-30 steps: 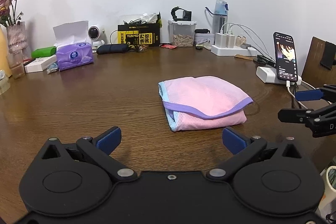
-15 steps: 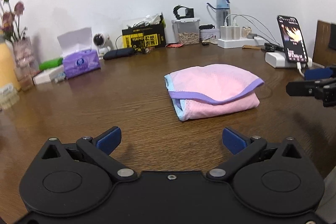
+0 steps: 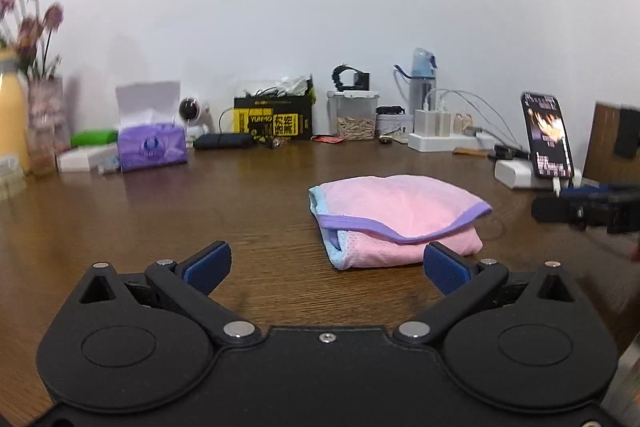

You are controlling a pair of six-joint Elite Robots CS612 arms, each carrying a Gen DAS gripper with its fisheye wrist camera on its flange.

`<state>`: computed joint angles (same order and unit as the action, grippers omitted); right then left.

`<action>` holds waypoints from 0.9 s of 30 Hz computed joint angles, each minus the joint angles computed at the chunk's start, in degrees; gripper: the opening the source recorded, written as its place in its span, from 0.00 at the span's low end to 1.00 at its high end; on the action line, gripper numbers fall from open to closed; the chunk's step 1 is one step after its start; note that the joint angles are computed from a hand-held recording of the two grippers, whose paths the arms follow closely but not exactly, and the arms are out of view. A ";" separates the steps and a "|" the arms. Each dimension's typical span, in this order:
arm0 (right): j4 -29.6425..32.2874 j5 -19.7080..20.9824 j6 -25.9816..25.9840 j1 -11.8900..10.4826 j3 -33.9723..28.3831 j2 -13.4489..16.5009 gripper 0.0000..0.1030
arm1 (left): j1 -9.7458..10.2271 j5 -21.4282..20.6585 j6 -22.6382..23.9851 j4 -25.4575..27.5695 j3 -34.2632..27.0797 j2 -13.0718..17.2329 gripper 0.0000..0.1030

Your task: Fold clothes

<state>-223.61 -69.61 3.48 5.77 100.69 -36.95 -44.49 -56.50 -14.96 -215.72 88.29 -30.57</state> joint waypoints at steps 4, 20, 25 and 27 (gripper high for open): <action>-0.09 -0.05 0.81 0.06 0.00 0.06 0.95 | -0.06 0.34 -0.14 0.82 -0.13 -0.09 1.00; -1.90 2.42 3.07 -0.58 -0.16 0.66 0.95 | 0.24 -1.63 1.81 -0.78 -0.10 0.27 1.00; -0.86 3.13 3.24 -0.71 -0.26 0.52 0.95 | 0.29 -1.71 0.97 2.13 -0.17 -0.25 1.00; -1.01 3.44 3.56 -0.79 -0.29 0.58 0.95 | 0.16 -1.23 1.14 1.44 -0.28 -0.04 1.00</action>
<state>-224.62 -66.17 7.04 4.98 100.40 -36.37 -44.33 -57.74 -13.83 -214.29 88.02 -30.62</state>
